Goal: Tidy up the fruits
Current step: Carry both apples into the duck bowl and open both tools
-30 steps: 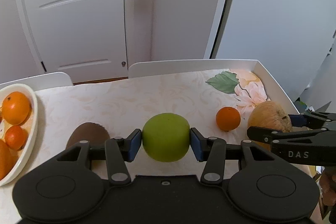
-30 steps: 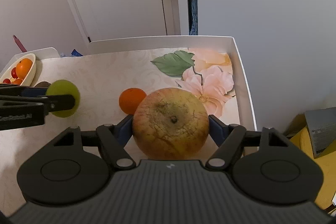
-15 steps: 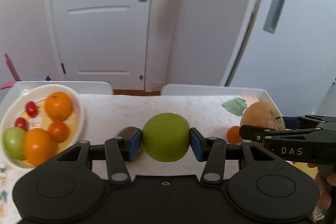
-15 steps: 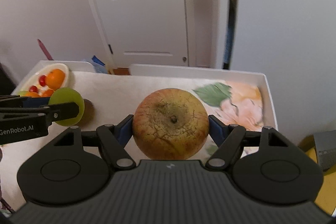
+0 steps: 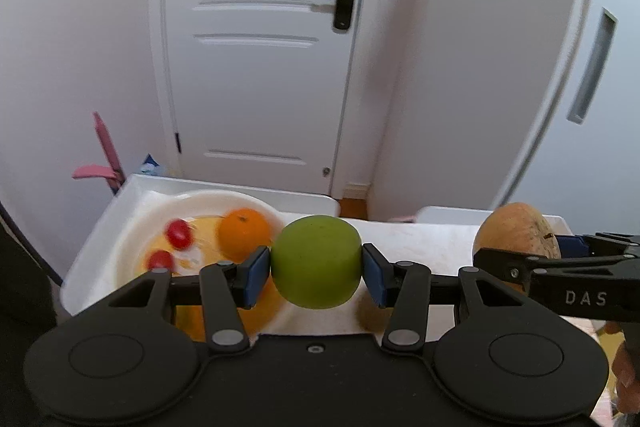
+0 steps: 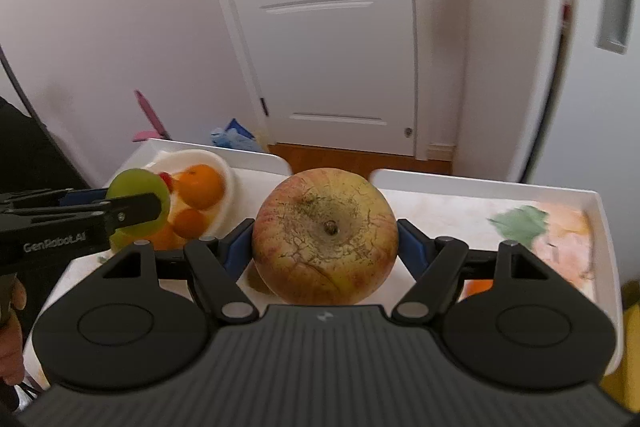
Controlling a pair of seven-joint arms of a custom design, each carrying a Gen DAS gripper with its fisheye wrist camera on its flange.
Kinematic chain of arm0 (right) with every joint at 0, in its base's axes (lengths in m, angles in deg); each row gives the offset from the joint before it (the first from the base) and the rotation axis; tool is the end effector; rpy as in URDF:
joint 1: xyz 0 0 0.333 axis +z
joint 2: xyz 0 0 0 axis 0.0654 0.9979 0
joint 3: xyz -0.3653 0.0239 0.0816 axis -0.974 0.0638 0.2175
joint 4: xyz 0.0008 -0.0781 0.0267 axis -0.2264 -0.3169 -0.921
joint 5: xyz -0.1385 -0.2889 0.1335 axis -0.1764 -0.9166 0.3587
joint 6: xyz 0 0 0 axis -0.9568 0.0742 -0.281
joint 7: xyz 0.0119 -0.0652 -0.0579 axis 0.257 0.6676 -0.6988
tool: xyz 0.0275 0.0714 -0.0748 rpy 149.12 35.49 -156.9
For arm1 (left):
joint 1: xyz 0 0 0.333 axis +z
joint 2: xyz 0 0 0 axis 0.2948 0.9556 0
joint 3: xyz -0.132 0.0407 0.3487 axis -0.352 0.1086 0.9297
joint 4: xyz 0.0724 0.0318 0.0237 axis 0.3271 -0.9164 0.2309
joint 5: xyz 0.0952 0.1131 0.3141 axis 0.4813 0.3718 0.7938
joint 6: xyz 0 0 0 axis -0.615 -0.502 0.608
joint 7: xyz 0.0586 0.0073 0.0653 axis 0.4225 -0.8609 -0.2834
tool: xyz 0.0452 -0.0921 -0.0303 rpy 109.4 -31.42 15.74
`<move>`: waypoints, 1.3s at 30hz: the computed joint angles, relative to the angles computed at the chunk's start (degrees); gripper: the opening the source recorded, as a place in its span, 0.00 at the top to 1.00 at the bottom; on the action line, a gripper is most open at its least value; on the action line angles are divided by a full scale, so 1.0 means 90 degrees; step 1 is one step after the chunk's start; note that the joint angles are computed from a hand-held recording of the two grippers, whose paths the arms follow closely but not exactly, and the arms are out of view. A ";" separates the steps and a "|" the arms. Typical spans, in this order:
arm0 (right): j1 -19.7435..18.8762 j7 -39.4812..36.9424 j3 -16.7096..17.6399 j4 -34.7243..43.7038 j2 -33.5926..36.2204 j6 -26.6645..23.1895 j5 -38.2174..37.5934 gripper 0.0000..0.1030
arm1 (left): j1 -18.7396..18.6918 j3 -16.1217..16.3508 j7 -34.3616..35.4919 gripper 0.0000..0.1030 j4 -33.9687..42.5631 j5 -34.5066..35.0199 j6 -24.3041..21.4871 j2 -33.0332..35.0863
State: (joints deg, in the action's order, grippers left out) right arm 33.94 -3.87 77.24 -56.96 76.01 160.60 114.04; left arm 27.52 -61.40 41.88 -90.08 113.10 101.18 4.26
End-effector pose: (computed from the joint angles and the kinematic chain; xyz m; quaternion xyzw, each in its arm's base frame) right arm 0.4334 0.2298 0.5078 -0.7414 0.5274 -0.1654 0.3806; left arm 0.3972 -0.1567 0.5430 -0.6874 0.5957 -0.2990 0.2886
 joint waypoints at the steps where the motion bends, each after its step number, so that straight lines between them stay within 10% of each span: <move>1: -0.0042 0.0461 0.0072 0.0014 0.0048 0.0010 -0.0455 0.14 | -0.0006 0.0106 0.0104 0.48 -0.0020 -0.0009 0.0021 -0.0021; 6: -0.0014 0.3088 -0.0065 0.0073 0.0283 0.0051 -0.3217 0.14 | 0.0057 0.0497 0.0719 0.48 -0.0113 -0.0246 0.0189 -0.0029; 11: 0.1302 0.5669 -0.1643 0.0436 0.0623 -0.0039 -0.5902 0.14 | 0.0097 0.0836 0.1582 0.48 -0.0198 -0.0707 0.0419 0.0118; 17: 0.2133 0.7074 -0.2492 0.1049 0.1096 -0.0274 -0.7111 0.14 | 0.0046 0.1172 0.2707 0.48 -0.0253 -0.1422 0.0716 0.0493; 34: 0.2006 0.8908 -0.2437 0.1929 0.1796 -0.0765 -0.8655 0.14 | -0.0744 0.1776 0.5641 0.47 -0.0235 -0.3656 0.0911 0.1313; 39: 0.1605 0.9063 -0.2009 0.2118 0.1853 -0.0894 -0.8942 0.14 | -0.0839 0.1880 0.5994 0.15 -0.0374 -0.4096 0.1208 0.1147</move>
